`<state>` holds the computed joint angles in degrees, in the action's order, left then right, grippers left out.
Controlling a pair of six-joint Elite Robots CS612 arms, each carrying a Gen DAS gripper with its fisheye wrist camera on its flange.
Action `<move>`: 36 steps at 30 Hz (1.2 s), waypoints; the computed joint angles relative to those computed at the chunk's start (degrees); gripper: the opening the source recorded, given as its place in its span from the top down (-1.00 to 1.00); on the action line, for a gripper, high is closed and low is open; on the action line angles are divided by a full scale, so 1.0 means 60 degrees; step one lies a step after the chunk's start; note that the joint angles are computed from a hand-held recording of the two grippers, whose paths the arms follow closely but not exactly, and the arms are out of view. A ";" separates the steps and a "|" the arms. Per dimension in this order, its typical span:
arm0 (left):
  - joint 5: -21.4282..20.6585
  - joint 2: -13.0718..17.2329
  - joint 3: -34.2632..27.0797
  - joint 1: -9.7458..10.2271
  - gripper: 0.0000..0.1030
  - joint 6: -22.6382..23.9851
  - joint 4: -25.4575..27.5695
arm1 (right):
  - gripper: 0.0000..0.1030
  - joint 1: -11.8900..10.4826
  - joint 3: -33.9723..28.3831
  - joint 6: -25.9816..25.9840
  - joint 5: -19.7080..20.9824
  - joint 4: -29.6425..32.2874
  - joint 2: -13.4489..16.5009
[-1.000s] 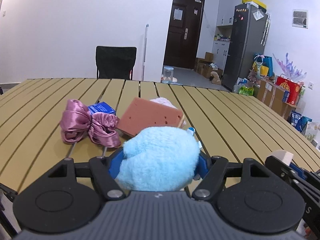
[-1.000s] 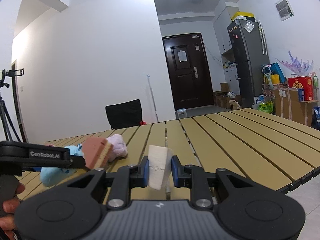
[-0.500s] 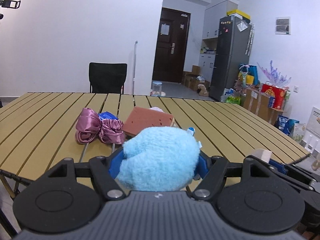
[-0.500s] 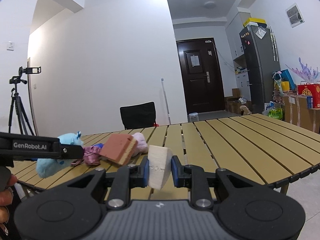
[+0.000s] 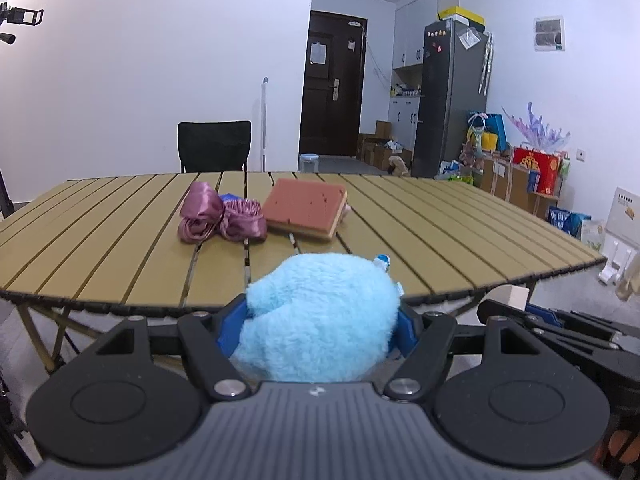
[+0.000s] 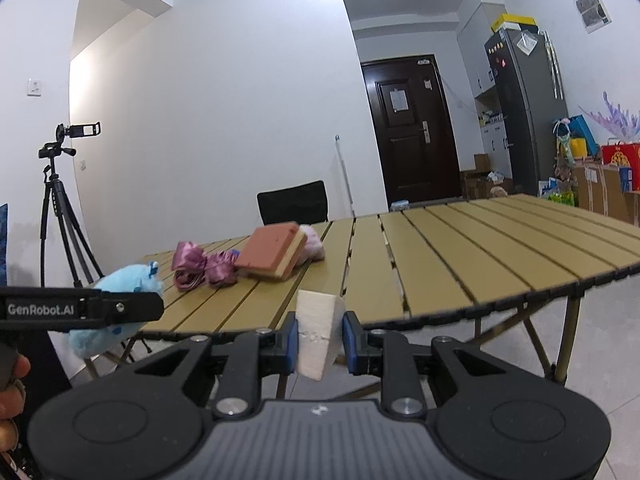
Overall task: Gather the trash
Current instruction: 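Lift the foam block and blue plush with both tools away from the table, then carry the blue plush with the left tool while the right carries the foam block to the bin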
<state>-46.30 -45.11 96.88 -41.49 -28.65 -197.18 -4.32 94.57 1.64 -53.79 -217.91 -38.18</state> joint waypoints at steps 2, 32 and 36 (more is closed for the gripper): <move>0.0032 -0.0062 0.0218 -0.0076 -0.39 -0.0111 0.0068 | 0.57 -0.0008 0.0214 -0.0105 0.0040 0.0030 -0.0065; -0.0612 -0.0448 0.1813 -0.0143 -0.39 -0.2627 0.3011 | 0.58 0.0306 0.1894 -0.3034 -0.0780 0.3221 -0.0619; -0.0979 -0.0439 0.1795 -0.0018 -0.39 -0.2971 0.3520 | 0.58 0.0368 0.1879 -0.3374 -0.1090 0.3779 -0.0587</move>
